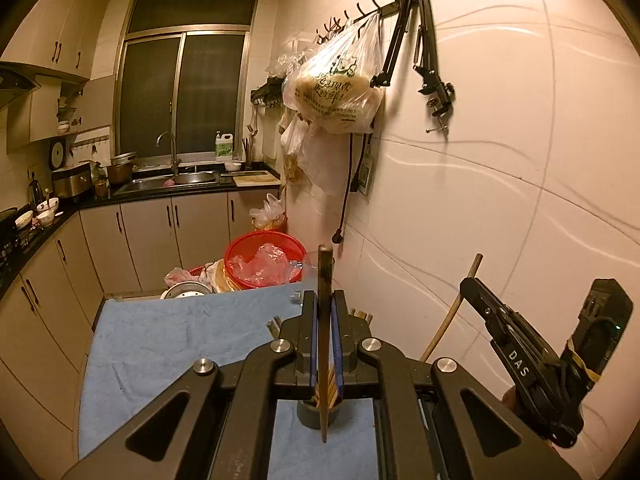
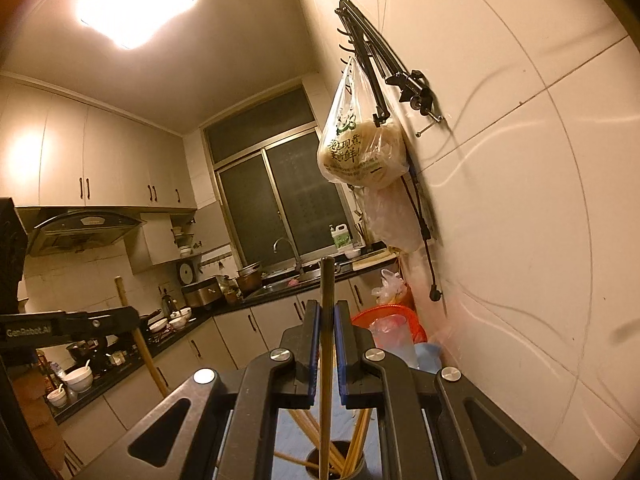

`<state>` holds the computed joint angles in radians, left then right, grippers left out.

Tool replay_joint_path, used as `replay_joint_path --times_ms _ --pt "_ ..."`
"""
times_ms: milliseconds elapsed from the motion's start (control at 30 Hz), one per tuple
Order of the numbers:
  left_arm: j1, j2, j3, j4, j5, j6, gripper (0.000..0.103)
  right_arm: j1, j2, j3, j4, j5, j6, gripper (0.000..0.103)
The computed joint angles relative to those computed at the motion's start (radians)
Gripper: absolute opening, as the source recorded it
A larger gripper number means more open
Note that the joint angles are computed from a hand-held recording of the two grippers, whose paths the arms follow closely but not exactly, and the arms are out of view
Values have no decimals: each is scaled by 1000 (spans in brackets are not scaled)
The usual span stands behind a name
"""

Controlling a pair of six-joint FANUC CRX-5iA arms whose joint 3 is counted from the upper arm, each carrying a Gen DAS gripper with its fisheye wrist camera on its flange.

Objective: Organize utensils
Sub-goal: 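Lower both chopsticks into the black cup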

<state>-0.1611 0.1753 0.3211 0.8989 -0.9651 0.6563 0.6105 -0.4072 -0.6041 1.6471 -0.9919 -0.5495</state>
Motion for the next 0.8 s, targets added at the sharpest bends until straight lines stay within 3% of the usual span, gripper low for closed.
replay_joint_path --times_ms 300,600,800 --pt "-68 128 139 -126 35 133 7 -112 49 25 34 81 -30 7" --pt "-99 197 162 -196 55 159 7 -254 147 60 36 234 -52 7" --pt "-101 211 157 -229 24 167 7 -273 185 63 -1 277 -12 8"
